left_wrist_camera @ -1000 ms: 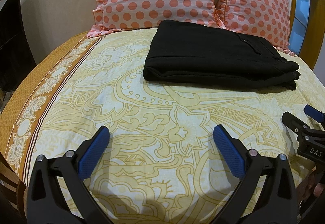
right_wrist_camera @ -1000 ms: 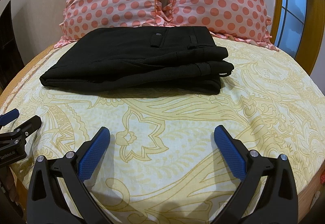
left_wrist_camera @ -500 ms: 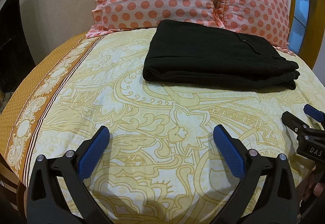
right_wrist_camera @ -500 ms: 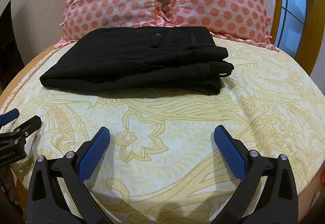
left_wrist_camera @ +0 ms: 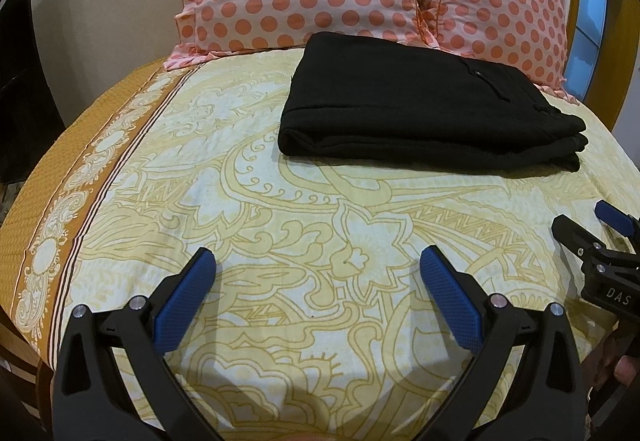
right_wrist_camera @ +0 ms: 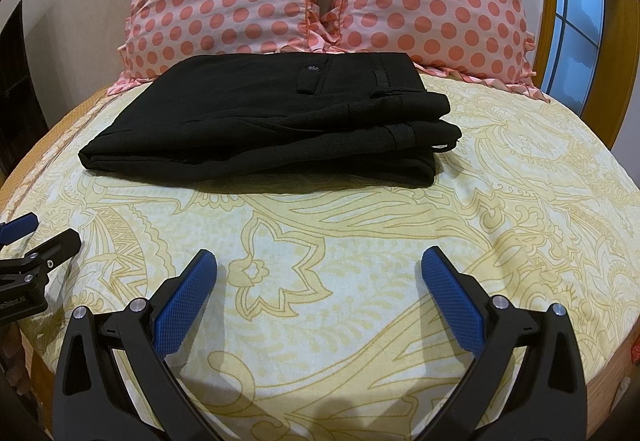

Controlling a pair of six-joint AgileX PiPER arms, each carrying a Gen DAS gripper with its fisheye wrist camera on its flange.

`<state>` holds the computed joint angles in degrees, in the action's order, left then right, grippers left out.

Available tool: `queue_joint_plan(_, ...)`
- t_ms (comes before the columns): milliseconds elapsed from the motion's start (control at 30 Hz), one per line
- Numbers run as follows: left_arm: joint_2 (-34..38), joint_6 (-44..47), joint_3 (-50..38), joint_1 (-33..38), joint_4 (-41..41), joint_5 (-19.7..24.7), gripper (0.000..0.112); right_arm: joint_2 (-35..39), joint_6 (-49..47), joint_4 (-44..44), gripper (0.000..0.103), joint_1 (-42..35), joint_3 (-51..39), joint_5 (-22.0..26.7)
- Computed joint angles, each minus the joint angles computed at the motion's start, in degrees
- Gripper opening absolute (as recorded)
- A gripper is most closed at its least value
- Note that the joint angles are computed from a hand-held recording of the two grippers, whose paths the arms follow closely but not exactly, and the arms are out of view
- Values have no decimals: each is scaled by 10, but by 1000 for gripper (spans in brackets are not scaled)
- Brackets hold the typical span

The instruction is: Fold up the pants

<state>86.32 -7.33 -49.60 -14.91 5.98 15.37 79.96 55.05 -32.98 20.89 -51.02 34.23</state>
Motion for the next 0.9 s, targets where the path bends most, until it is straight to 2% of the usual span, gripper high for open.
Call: queue_joint_plan(900,1,-12,1,-4,8,3,101,2,9,-6,102,4,-2,3)
